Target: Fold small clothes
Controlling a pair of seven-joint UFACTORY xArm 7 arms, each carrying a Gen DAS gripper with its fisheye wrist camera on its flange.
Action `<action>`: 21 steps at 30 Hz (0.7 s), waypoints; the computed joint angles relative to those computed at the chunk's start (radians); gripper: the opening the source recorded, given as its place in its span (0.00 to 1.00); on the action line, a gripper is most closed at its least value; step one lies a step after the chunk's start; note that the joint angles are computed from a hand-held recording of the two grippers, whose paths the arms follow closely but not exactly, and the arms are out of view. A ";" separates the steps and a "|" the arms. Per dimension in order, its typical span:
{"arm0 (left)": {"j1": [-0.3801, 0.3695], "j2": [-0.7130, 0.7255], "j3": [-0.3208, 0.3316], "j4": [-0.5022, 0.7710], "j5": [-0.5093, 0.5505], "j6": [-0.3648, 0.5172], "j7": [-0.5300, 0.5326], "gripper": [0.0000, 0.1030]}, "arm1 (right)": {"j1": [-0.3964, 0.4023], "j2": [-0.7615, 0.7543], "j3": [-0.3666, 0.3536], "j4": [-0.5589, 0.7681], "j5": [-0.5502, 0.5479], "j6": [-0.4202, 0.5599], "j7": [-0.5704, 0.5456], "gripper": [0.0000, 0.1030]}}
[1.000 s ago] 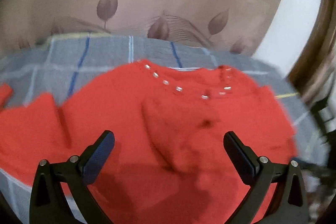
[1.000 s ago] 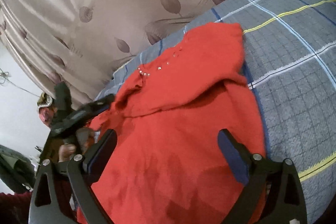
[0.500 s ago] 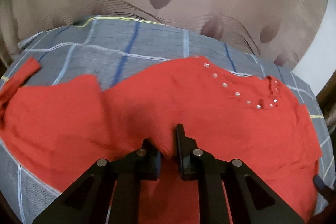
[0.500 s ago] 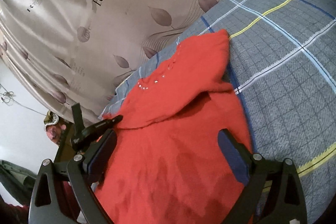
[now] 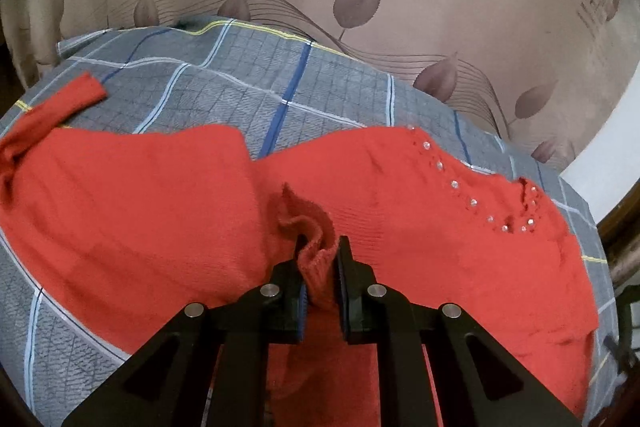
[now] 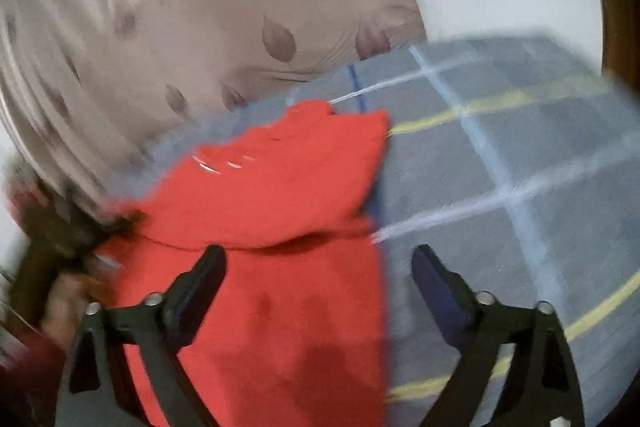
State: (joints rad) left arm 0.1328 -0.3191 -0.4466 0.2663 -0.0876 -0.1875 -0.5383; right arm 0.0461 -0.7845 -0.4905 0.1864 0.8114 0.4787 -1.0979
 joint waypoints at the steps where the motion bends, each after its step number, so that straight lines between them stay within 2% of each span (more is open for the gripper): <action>1: 0.003 0.000 -0.004 0.000 -0.001 0.000 -0.001 0.12 | 0.021 0.073 0.015 0.039 -0.019 -0.017 -0.003 0.69; 2: -0.002 0.000 0.002 0.000 0.000 -0.001 -0.002 0.12 | 0.035 0.122 0.017 0.061 -0.022 -0.023 -0.009 0.61; 3: -0.019 0.002 0.022 -0.003 0.003 -0.005 -0.002 0.12 | 0.056 0.199 0.019 0.095 -0.027 -0.024 -0.019 0.58; 5: -0.067 0.011 0.080 -0.008 0.007 -0.020 0.000 0.12 | 0.081 0.263 0.032 0.111 0.012 -0.057 -0.065 0.57; 7: -0.085 0.015 0.098 -0.009 0.001 -0.024 0.006 0.12 | 0.119 0.267 0.050 0.097 0.077 -0.133 -0.146 0.57; 8: -0.076 0.013 0.086 -0.008 -0.007 -0.022 0.010 0.12 | 0.128 0.276 0.069 0.097 0.090 -0.164 -0.155 0.56; 10: -0.049 0.012 0.050 -0.005 -0.021 -0.018 0.018 0.12 | 0.186 0.310 0.059 0.123 0.159 -0.221 -0.192 0.51; 12: -0.020 0.005 0.014 -0.005 -0.030 -0.011 0.020 0.12 | 0.223 0.376 0.054 0.168 0.234 -0.266 -0.202 0.35; 15: 0.040 -0.008 -0.056 0.000 -0.032 0.004 0.015 0.12 | 0.189 0.420 0.063 0.209 0.310 -0.262 -0.182 0.26; 18: 0.082 -0.017 -0.098 0.004 -0.014 0.016 -0.002 0.12 | 0.166 0.375 0.129 0.166 0.354 -0.331 -0.229 0.20; 20: 0.085 -0.018 -0.096 0.003 0.000 0.017 -0.015 0.12 | 0.148 0.308 0.127 0.126 0.292 -0.274 -0.249 0.17; 21: 0.085 -0.018 -0.094 0.003 0.005 0.016 -0.021 0.12 | 0.113 0.291 0.130 0.116 0.213 -0.199 -0.237 0.17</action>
State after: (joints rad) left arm 0.2180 -0.3369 -0.5404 0.2690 -0.0824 -0.1717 -0.5593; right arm 0.1596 -0.4934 -0.3609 0.3027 1.0248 0.2792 -1.3350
